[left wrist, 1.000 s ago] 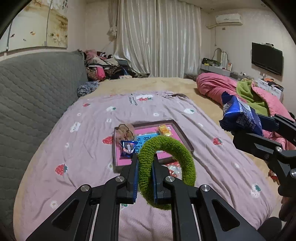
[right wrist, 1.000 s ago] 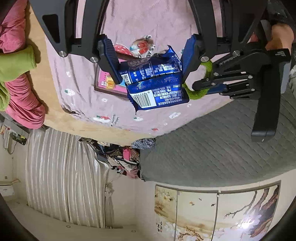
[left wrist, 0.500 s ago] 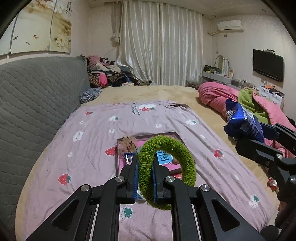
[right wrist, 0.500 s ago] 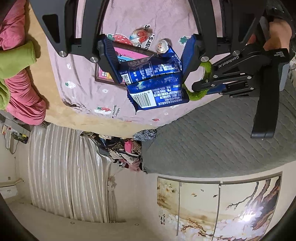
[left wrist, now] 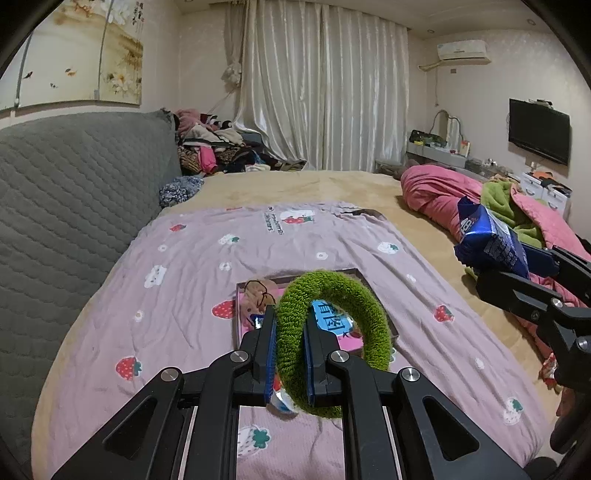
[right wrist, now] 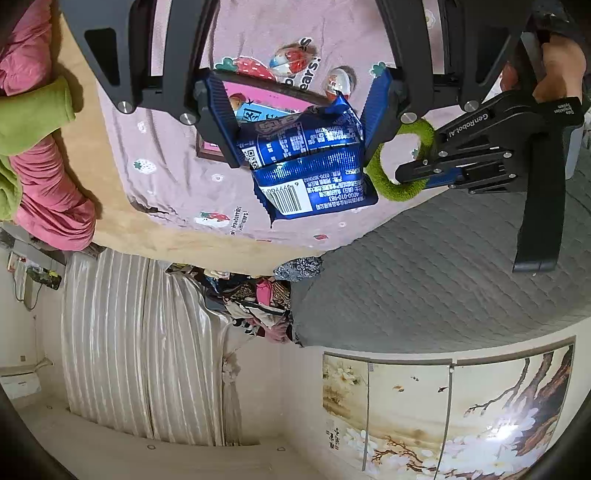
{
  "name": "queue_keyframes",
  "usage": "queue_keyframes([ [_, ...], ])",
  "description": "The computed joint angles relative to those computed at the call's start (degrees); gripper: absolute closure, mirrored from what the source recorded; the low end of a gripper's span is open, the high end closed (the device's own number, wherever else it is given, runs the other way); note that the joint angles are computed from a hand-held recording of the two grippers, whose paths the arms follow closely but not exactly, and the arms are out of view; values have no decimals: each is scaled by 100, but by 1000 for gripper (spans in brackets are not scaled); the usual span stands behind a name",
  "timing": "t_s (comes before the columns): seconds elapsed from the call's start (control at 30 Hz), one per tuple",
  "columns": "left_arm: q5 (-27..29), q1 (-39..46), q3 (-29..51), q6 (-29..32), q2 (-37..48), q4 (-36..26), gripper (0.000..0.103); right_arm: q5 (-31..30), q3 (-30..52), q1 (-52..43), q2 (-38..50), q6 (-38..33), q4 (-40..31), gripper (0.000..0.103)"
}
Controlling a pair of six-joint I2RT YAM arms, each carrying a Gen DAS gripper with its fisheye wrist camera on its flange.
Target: Organize objects
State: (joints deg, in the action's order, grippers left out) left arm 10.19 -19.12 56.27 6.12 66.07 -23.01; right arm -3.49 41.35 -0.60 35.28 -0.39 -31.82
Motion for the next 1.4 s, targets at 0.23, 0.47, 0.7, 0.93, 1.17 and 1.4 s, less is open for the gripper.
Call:
queue_keyframes([
  [0.23, -71, -96, 186, -67, 465, 238, 91, -425, 14, -493, 437, -126, 372, 42],
  [0.47, -105, -198, 298, -101, 1188, 727, 91, -657, -184, -751, 977, -95, 1025, 42],
  [0.7, -139, -274, 433, -125, 2144, 1302, 91, -873, -339, -1036, 1935, -82, 1913, 42],
  [0.93, -125, -268, 797, -209, 3223, 1737, 91, -1056, -387, -1259, 2926, -85, 2741, 42],
  [1.17, 9, -402, 1183, -312, 4057, 2123, 91, -1111, -315, -1395, 3959, -90, 3477, 42],
  [1.4, -133, -649, 1551, -394, 4808, 2439, 91, -1155, -192, -1545, 4854, -140, 4034, 42],
])
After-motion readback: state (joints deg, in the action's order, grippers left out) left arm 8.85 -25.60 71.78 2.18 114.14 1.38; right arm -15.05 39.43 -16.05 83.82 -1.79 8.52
